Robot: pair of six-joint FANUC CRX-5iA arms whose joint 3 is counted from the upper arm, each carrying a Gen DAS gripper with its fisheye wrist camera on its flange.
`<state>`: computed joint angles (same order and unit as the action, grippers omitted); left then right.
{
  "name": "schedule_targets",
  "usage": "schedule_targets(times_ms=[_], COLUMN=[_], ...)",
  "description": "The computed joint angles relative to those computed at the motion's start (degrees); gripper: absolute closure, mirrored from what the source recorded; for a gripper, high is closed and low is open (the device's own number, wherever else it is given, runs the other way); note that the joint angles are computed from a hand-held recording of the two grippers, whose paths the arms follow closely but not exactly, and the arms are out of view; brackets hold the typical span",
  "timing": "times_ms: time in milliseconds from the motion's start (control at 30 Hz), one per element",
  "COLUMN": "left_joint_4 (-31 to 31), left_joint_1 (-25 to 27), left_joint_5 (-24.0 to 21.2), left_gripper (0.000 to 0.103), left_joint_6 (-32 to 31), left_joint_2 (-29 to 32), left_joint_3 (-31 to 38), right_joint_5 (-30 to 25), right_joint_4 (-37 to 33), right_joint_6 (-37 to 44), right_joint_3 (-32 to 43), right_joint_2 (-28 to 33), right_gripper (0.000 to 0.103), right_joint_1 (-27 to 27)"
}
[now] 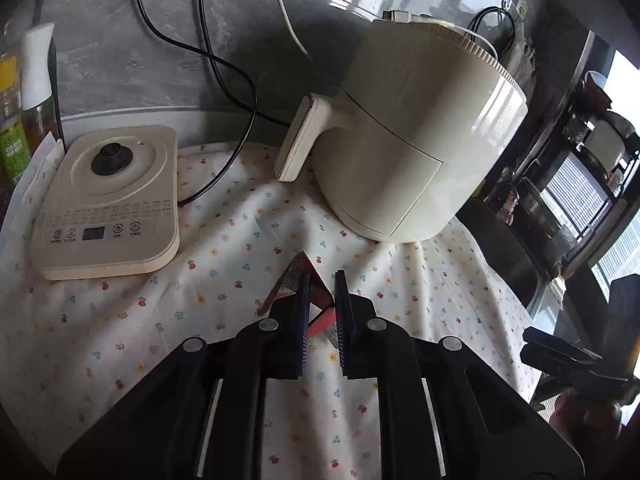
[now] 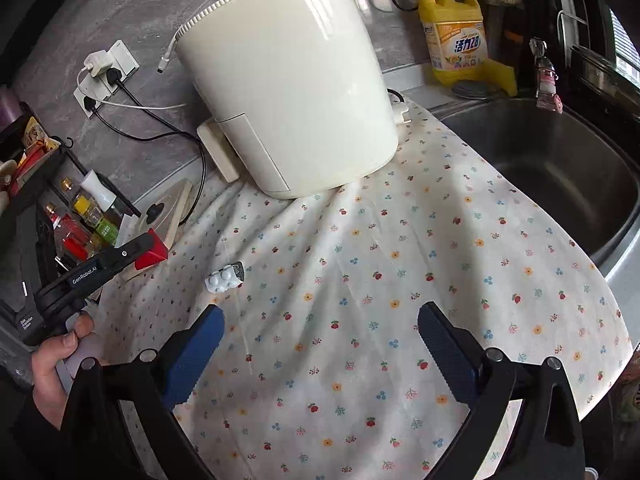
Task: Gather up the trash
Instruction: 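Grasp the red paper piece with the left tool while the right tool grasps the white blister pack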
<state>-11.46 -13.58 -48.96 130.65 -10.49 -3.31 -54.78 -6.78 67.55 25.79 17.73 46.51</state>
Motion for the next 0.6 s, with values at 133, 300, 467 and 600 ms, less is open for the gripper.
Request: schedule_targets(times_ms=[133, 300, 467, 600], left_joint_4=[-5.03, -10.77, -14.59, -17.41], left_joint_1=[-1.21, -3.57, -5.82, -7.55], left_joint_5=[-4.67, -10.26, -15.66, -18.49], left_gripper=[0.091, 0.091, 0.091, 0.091], left_joint_6=[6.89, 15.18, 20.64, 24.04], left_joint_2=[-3.16, -6.86, -9.47, -11.51], left_joint_3=[-0.81, -1.97, -2.46, -2.93], right_joint_5=[-4.79, -12.83, -18.78, -24.34], right_joint_4=[-4.9, -7.13, -6.24, -3.81], right_joint_6=[7.48, 11.48, 12.85, 11.03], right_joint_3=[9.43, 22.54, 33.68, 42.46], right_joint_2=[6.16, 15.2, 23.06, 29.51], right_gripper=[0.008, 0.015, 0.015, 0.03], right_joint_1=[0.59, 1.72, 3.28, 4.23])
